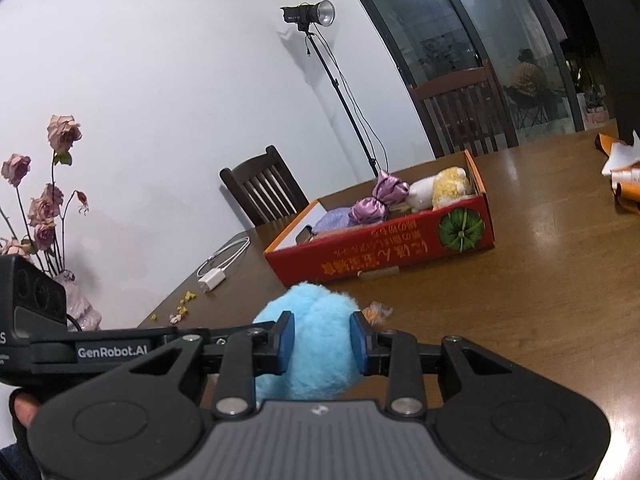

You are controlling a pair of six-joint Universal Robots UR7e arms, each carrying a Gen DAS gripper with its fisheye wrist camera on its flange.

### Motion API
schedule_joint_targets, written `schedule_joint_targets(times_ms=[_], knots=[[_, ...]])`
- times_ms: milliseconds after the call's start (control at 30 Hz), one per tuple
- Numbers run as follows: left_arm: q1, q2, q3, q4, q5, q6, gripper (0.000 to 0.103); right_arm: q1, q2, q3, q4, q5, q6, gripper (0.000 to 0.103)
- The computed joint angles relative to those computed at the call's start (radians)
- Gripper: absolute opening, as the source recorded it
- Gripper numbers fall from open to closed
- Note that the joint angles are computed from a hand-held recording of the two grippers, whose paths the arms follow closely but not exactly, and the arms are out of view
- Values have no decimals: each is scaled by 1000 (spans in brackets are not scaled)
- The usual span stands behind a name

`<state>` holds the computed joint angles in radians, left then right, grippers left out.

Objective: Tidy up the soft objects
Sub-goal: 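Carry the blue ball into the box and open both grippers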

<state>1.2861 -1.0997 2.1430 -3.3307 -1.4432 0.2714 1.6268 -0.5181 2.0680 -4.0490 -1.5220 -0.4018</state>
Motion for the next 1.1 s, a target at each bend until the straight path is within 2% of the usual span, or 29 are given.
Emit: schedule_joint_targets(times_ms=[167, 267, 367, 467, 533, 633, 667, 733, 800, 833, 867, 933, 1100], knots=[[9, 76, -205, 107, -26, 28, 35, 7, -20, -123, 119, 21, -6, 31], [26, 158, -401, 228, -35, 13, 35, 18, -15, -274, 264, 19, -17, 31], [45, 272, -632, 382, -20, -4, 35, 22, 27, -484, 455, -2, 9, 31], [73, 413, -893, 563, 4, -42, 35, 26, 114, -735, 659, -68, 26, 31], [90, 514, -1077, 698, 24, -70, 35, 27, 193, -905, 765, -136, 19, 26], [108, 612, -1261, 835, 24, -93, 37, 24, 297, -1128, 912, -221, 29, 25], [104, 636, -1295, 844, 65, -96, 37, 23, 326, -1184, 945, -245, 32, 23], [96, 666, -1330, 842, 114, -65, 39, 21, 362, -1261, 1007, -271, 30, 22], [88, 679, -1342, 846, 168, -48, 46, 26, 388, -1299, 1019, -316, 6, 20], [85, 681, -1338, 830, 192, -44, 57, 27, 398, -1315, 1029, -335, -3, 21], [82, 677, -1323, 802, 210, -34, 61, 28, 408, -1329, 1041, -355, -7, 20], [79, 650, -1272, 761, 217, 2, 61, 23, 408, -1333, 1058, -368, -18, 20], [52, 532, -1086, 618, 225, 86, 65, 45, 329, -1189, 927, -364, -41, 28]])
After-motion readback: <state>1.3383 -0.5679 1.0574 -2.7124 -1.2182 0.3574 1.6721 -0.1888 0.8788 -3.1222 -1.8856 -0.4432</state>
